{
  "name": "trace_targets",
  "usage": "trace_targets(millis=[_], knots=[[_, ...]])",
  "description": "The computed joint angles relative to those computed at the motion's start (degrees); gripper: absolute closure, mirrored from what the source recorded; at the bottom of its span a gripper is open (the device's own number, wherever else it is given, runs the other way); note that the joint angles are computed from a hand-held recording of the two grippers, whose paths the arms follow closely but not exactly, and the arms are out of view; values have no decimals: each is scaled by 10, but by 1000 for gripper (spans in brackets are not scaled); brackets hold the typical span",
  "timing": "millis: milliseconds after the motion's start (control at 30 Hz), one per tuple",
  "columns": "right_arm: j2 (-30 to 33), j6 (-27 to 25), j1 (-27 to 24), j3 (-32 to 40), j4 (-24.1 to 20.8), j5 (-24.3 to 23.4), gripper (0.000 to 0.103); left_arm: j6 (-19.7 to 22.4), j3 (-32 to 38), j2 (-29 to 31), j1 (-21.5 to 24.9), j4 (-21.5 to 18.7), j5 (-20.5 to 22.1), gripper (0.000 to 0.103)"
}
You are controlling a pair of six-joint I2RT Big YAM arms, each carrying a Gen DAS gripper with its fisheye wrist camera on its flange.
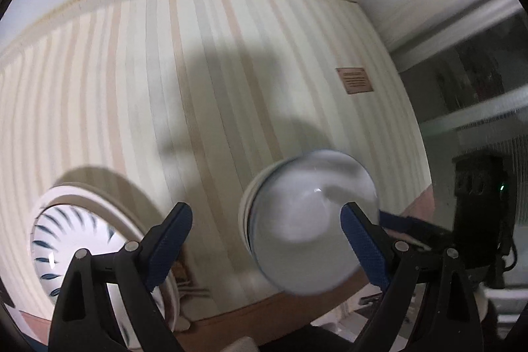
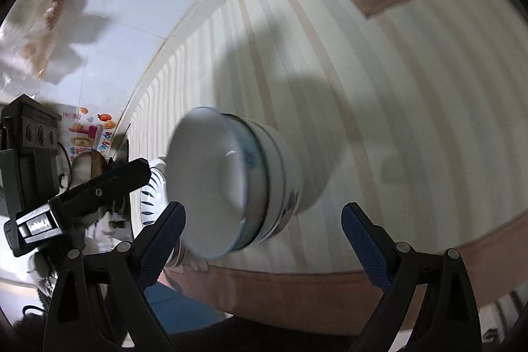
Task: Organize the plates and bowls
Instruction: 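Close both grippers on the bowl stack's rim and lift it, then carry the bowl stack and lower it onto the plate stack on the mat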
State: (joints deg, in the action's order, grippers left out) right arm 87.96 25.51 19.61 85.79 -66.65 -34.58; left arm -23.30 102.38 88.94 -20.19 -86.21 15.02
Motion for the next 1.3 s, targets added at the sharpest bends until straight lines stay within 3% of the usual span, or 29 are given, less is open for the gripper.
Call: trace_targets(millis=[100, 267, 333, 400, 467, 567, 700, 800, 1033, 1300], knots=[[27, 1, -1, -5, 24, -32, 5, -2, -8, 22, 12, -4, 46, 11], [67, -7, 8, 9, 25, -63, 8, 14, -15, 48, 17, -13, 91, 21], [84, -7, 12, 21, 18, -71, 15, 22, -19, 55, 17, -16, 108, 29], [99, -21, 19, 34, 4, -71, 29, 26, -25, 62, 18, -16, 133, 33], [113, -21, 23, 44, -3, -77, 34, 26, -31, 64, 19, -11, 155, 45], [126, -28, 24, 57, -12, -74, 37, 20, -34, 62, 17, -3, 157, 45], [126, -13, 21, 49, 0, -76, 49, 5, -40, 57, 16, 4, 152, 45], [128, -9, 21, 48, 4, -83, 50, -13, -41, 54, 13, 2, 143, 45], [153, -21, 25, 90, -34, -94, 50, -37, -34, 46, 14, -9, 136, 45], [194, -36, 48, 180, -74, -90, 50, -44, -27, 19, 32, -20, 128, 45]])
